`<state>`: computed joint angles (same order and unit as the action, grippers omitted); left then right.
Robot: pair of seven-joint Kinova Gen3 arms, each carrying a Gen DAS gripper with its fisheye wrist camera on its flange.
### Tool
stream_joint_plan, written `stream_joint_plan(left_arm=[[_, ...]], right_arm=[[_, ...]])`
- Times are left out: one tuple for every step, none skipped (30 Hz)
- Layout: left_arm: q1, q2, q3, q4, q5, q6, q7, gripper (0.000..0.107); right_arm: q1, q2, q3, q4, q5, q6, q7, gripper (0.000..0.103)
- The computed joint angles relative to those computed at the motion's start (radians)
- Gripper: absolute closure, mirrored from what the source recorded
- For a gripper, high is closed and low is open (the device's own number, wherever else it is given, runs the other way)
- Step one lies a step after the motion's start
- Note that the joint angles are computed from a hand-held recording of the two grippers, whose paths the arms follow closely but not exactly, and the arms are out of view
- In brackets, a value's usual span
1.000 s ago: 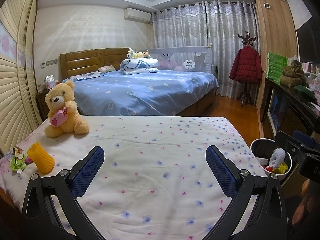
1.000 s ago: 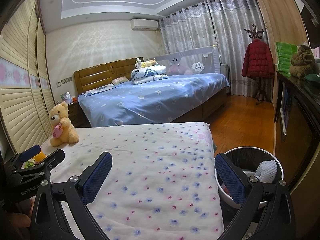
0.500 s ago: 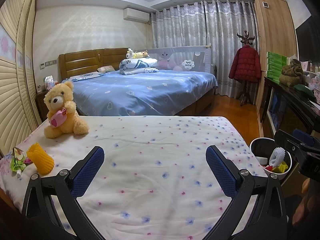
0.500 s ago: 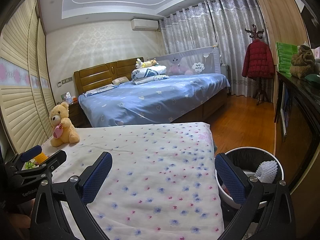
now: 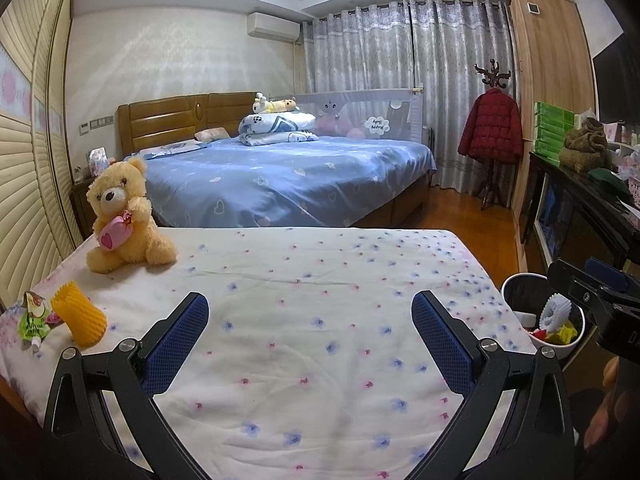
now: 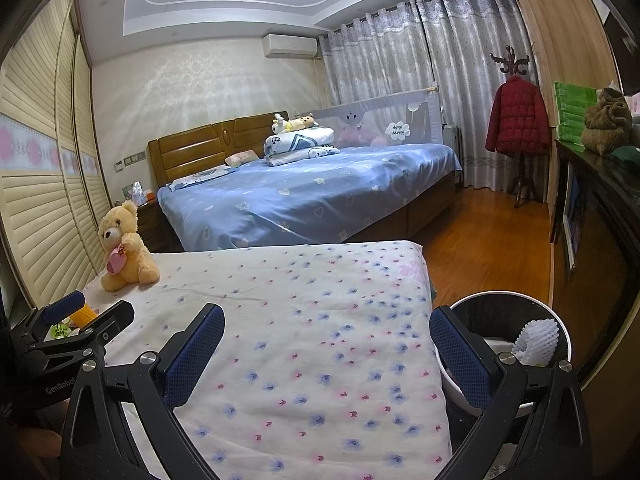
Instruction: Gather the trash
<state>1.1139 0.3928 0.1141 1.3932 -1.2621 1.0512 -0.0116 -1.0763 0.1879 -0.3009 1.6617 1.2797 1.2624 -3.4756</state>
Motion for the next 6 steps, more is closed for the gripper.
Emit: stream_joint_plan(left_arm=[[0.000,0.000,0.000,0.002,0.000,-0.001,0.002,0.004],[0.000,0.000,0.000,0.002,0.000,-0.001,0.002,0.004],[-0.001,0.000,0.000,0.002,0.001,-0.003,0.001,0.004],[-0.002,0.000,0.000,0.006,0.001,-0.006,0.002,0.004],[-0.002,0.001,0.001,0.005,0.004,-0.005,0.002,0.004],[-0.004,0.001,0.001,0.009,0.007,-0.008,0.005,0.004]], right_arm=[[-0.001,0.002,-0.001,-0.002,0.000,0.001,0.000,0.000],[0.002,0.001,0.001,0.001,-0.002,-0.006,0.000,0.000],[0.003,0.001,0.002,0.003,-0.002,-0.009,-0.002,0.000],[0.004,0.001,0.002,0.005,-0.002,-0.012,-0.005,0.000],[0.007,-0.001,0.003,0.006,-0.003,-0.018,-0.002,0.000],[0.012,-0.003,0.004,0.009,-0.005,-0.027,-0.001,0.000]])
